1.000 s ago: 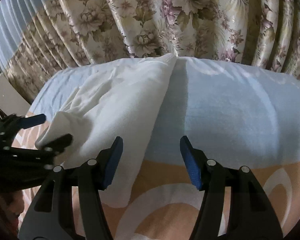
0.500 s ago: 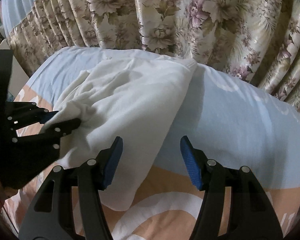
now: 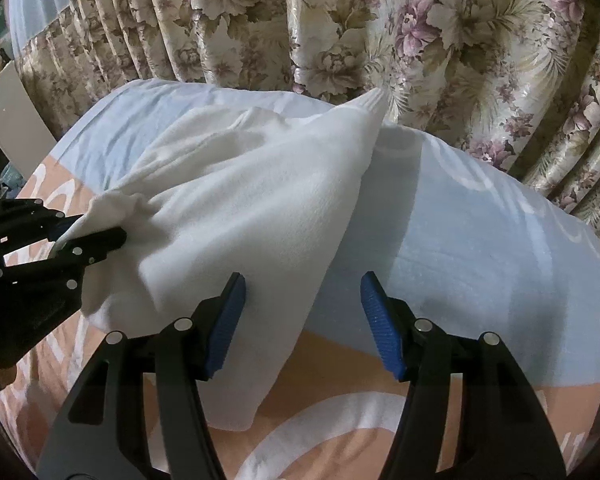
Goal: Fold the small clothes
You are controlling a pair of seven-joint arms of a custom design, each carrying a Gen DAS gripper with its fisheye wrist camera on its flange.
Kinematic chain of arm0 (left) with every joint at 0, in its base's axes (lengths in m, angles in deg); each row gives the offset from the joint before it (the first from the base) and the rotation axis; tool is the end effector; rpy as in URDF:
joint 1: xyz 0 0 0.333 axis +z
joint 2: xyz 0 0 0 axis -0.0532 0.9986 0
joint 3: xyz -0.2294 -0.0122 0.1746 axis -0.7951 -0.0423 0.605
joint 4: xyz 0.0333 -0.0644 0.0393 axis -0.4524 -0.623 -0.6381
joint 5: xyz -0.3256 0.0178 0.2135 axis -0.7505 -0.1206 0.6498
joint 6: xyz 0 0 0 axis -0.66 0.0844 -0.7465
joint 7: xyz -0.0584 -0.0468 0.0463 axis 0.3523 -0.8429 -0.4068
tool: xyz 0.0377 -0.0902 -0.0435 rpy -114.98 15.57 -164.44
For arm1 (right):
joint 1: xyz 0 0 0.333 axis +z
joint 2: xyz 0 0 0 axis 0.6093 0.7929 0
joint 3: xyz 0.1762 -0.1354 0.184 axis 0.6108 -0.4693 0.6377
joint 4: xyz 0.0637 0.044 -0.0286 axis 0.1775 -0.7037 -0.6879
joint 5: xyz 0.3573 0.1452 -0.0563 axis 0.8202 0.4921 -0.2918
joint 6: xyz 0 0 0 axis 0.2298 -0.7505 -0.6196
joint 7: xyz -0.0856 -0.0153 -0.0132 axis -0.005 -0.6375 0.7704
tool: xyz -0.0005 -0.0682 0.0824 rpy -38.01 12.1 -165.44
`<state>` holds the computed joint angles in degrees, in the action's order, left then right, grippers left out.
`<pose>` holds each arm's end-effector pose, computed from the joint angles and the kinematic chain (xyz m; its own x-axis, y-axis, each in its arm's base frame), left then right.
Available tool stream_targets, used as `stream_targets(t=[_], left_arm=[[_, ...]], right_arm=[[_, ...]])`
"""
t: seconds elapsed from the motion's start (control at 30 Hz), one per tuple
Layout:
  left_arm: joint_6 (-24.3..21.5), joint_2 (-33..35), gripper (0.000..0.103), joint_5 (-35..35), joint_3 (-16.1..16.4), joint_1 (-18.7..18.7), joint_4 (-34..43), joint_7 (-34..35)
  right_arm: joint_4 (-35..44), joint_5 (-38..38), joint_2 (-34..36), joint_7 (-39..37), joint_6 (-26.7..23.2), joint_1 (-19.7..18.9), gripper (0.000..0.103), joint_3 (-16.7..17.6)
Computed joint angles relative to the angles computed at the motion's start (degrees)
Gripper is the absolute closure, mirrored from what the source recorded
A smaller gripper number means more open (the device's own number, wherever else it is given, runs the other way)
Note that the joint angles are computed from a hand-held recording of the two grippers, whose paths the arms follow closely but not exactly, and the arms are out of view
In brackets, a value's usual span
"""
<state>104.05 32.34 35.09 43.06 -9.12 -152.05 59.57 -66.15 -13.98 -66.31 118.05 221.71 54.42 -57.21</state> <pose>0.4121 -0.1069 0.3600 -0.4647 -0.8717 -0.1553 -0.7273 0.4758 -0.4947 0.4102 0.1932 0.3657 0.1301 -0.9912 -0.0236 -0.8547 -0.1000 -0.5095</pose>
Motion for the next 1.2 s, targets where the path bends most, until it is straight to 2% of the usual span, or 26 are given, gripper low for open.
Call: stream_targets(t=[0.07, 0.33, 0.47, 0.57, 0.73, 1.0, 1.1, 1.2], left_arm=[[0.02, -0.21, 0.080, -0.96, 0.88, -0.78, -0.10, 0.50], [-1.15, -4.72, 0.069, -1.18, 0.48, 0.38, -1.65, -1.20], [-0.85, -6.93, 0.055, -1.14, 0.33, 1.47, -2.54, -2.52], [-0.72, -7.10, 0.050, -0.55, 0.33, 2.42, -2.65, -2.97], [-1.06, -5.40, 0.048, 2.73, -2.11, 5.70, -2.32, -5.73], [-0.69, -4.33, 0.048, 5.90, -2.99, 6.73, -2.43, -8.15], [-0.78, -3.96, 0.048, 6.23, -2.52, 6.43, -2.28, -8.49], [-1.69, -4.67, 0.048, 4.87, -0.61, 4.81, -2.37, -7.60]], right_arm=[[-0.18, 0.14, -0.18, 0.13, -0.17, 0.00, 0.042, 0.02], [-1.14, -0.83, -1.71, 1.69, 0.90, -0.25, 0.042, 0.48], [-2.37, -0.83, -3.48, 2.52, 1.76, 0.30, 0.041, 0.92], [-3.22, -0.72, -4.54, 3.09, 1.97, 0.59, 0.041, 1.34], [-3.68, 0.91, -4.31, 2.13, 0.56, 2.21, 0.041, 0.98], [-3.79, 1.11, -2.71, 2.50, -0.66, 2.18, 0.041, 0.87], [-4.00, 1.26, -2.65, 2.62, -0.51, 2.14, 0.040, 0.82], [-4.20, 1.49, -2.84, 2.66, -0.59, 2.29, 0.039, 0.77]])
